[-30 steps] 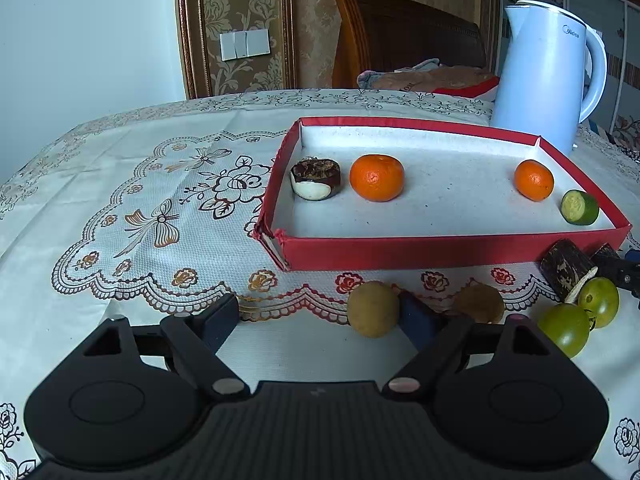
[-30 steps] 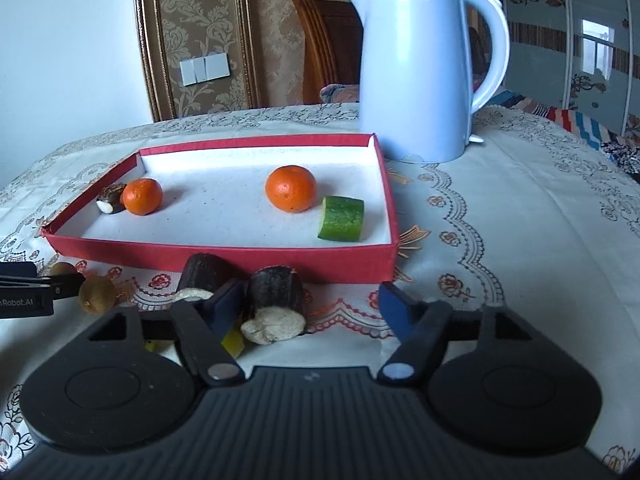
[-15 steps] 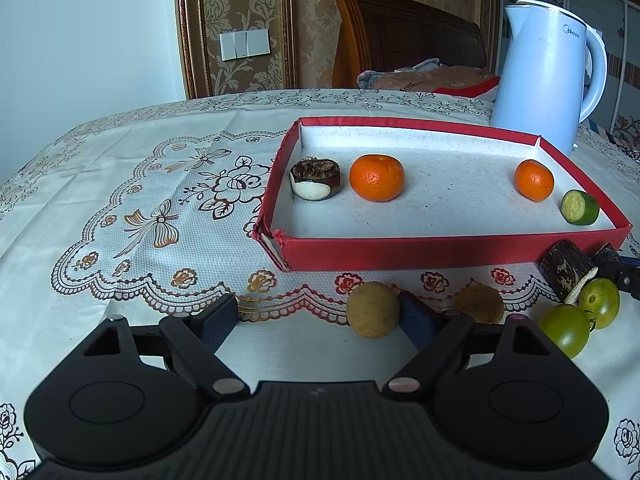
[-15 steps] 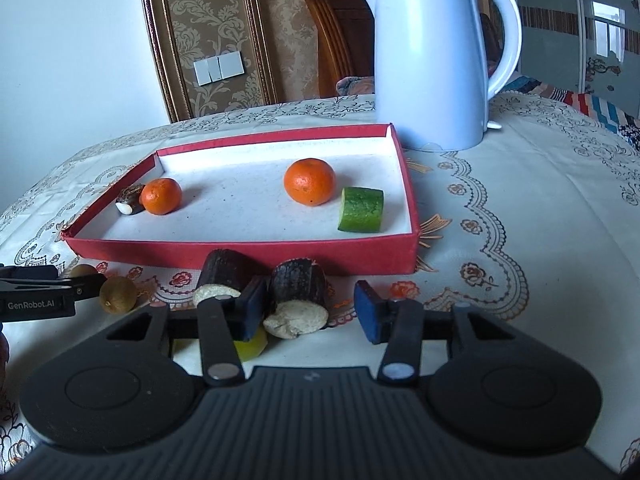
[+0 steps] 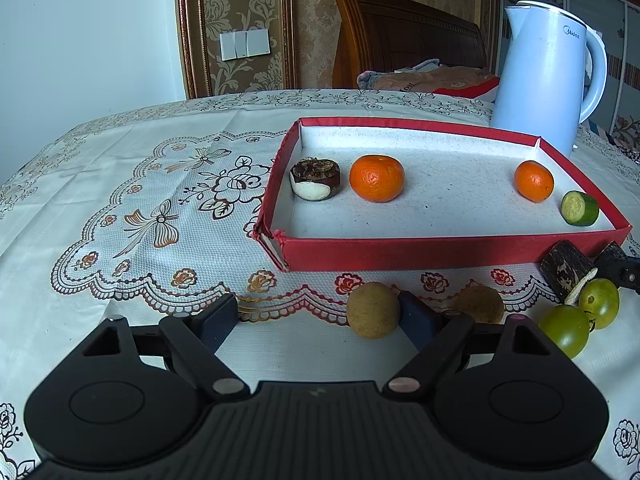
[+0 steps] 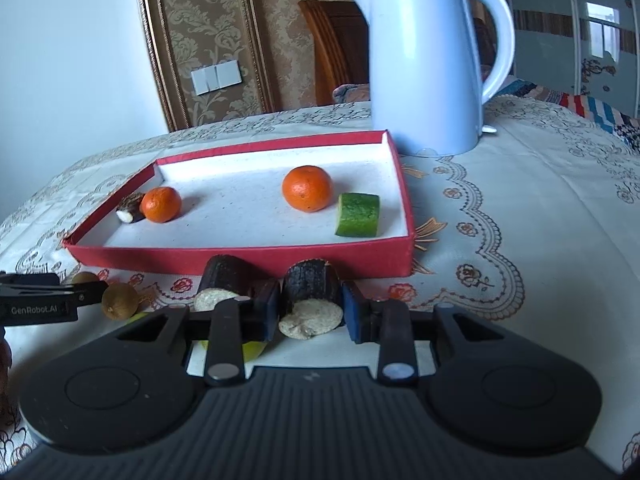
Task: Organize fruits
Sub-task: 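Carry the dark chunk into the tray with the right gripper while the left brings the brown fruit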
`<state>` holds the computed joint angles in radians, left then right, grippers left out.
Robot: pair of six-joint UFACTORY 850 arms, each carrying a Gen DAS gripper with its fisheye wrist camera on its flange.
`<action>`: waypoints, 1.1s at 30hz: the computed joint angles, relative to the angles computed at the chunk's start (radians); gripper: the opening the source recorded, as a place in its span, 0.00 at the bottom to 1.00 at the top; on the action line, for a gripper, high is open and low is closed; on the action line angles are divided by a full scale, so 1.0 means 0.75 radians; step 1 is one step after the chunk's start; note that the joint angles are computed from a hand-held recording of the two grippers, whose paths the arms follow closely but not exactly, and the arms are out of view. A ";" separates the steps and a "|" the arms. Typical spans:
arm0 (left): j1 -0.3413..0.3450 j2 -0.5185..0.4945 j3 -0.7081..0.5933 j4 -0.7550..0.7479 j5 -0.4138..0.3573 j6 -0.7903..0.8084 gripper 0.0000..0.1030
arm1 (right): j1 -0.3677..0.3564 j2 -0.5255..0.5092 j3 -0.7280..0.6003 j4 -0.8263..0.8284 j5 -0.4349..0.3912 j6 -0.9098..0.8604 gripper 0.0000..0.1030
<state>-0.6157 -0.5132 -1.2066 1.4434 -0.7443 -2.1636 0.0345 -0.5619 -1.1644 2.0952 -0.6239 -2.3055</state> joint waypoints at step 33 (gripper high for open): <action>-0.001 0.093 0.086 0.359 -0.120 -0.365 0.26 | 0.013 0.057 0.064 0.325 -0.159 -0.383 0.30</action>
<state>-0.6168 -0.4438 -1.1421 1.7126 -0.8339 -2.4373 0.0442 -0.5190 -1.1162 2.3391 -0.7430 -2.5925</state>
